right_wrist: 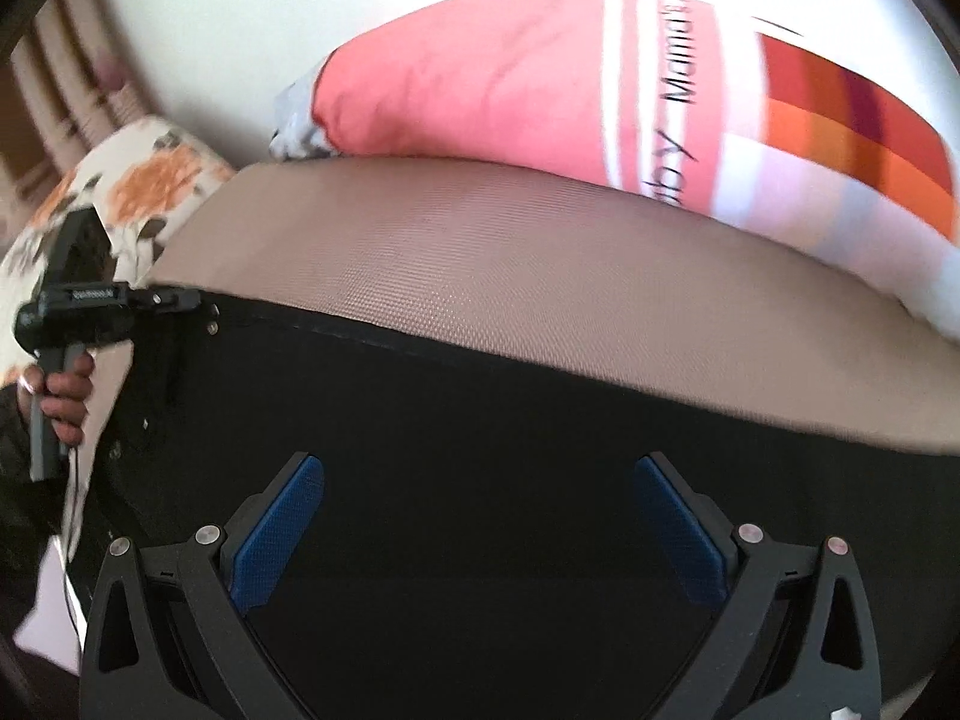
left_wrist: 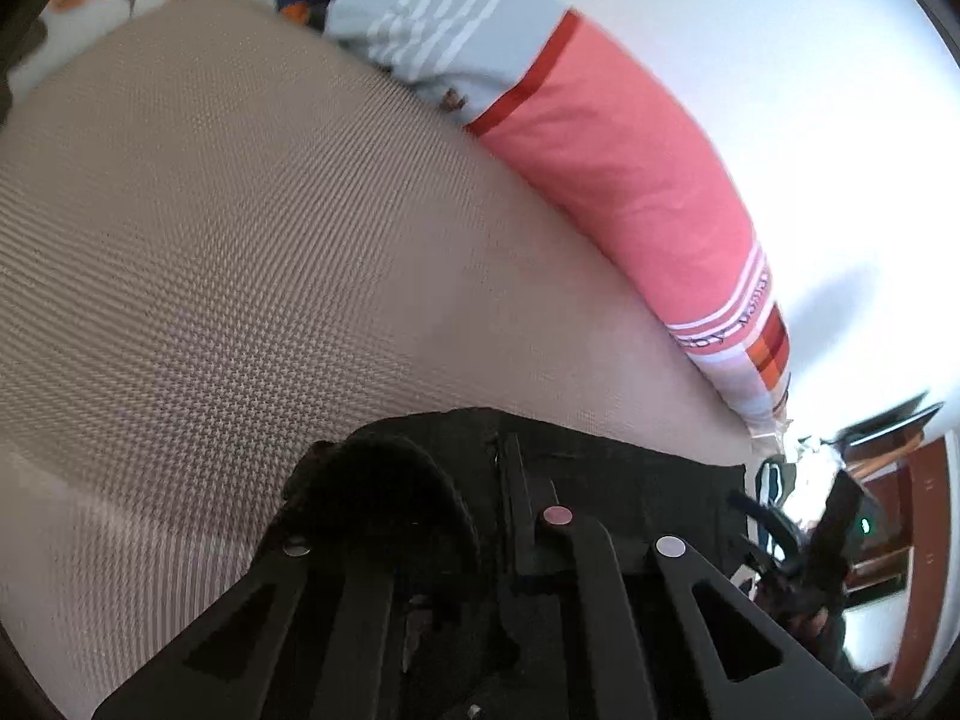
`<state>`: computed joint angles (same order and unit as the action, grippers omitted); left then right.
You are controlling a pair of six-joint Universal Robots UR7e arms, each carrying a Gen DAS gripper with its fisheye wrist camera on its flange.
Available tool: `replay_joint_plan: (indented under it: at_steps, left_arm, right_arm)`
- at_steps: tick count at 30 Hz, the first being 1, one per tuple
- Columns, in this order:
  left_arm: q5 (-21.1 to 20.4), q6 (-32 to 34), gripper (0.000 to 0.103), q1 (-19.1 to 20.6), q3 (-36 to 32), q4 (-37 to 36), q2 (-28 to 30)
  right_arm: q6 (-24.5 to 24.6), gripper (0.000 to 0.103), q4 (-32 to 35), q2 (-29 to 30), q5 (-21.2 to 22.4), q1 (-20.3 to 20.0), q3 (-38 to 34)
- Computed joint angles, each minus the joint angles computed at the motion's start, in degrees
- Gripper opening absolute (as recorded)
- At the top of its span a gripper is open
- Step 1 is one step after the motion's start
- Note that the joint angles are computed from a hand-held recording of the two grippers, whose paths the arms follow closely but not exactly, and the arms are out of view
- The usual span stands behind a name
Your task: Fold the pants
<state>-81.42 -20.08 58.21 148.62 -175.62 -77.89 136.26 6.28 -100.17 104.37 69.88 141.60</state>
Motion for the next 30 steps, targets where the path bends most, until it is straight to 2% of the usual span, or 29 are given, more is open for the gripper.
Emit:
replay_joint_plan:
  at_steps: [5,6,9,14,16,18,22,23,27,30]
  left_arm:
    - [2.3,-1.2,0.008,-9.4,3.6,3.0,-8.7]
    - [2.9,-1.7,0.008,-11.7,4.5,4.6,-11.2]
    - [3.1,-3.5,0.008,-16.5,6.0,8.6,-16.6]
    - [4.8,-6.9,0.008,-22.4,8.0,13.3,-23.9]
    - [4.9,-7.3,0.008,-23.7,8.3,14.8,-26.0]
    - [5.1,-7.8,0.008,-24.6,8.5,16.1,-27.6]
    - [4.6,-8.9,0.008,-24.4,8.9,16.5,-29.1]
    - [4.7,-9.1,0.008,-24.5,9.0,17.0,-29.5]
    - [5.6,-9.9,0.008,-25.4,9.3,18.5,-30.3]
    - [5.9,-10.0,0.008,-25.3,9.1,18.7,-29.6]
  right_arm:
    - [-6.9,0.103,5.7,9.0,3.1,4.1,-8.1]
    - [-8.3,0.103,8.5,11.6,3.5,5.0,-10.7]
    - [-9.7,0.103,16.0,18.4,5.1,7.0,-17.2]
    - [-11.7,0.100,24.2,26.9,8.7,9.4,-24.8]
    - [-12.8,0.093,27.1,29.3,9.4,9.5,-26.7]
    - [-12.7,0.078,30.9,32.8,9.9,9.5,-29.3]
    - [-13.9,0.070,33.5,34.9,11.6,8.7,-31.0]
    - [-14.2,0.066,33.9,35.0,11.4,8.6,-31.2]
    - [-14.4,0.040,37.4,34.2,10.7,7.0,-31.8]
    - [-15.9,0.029,35.0,32.1,12.5,6.5,-30.0]
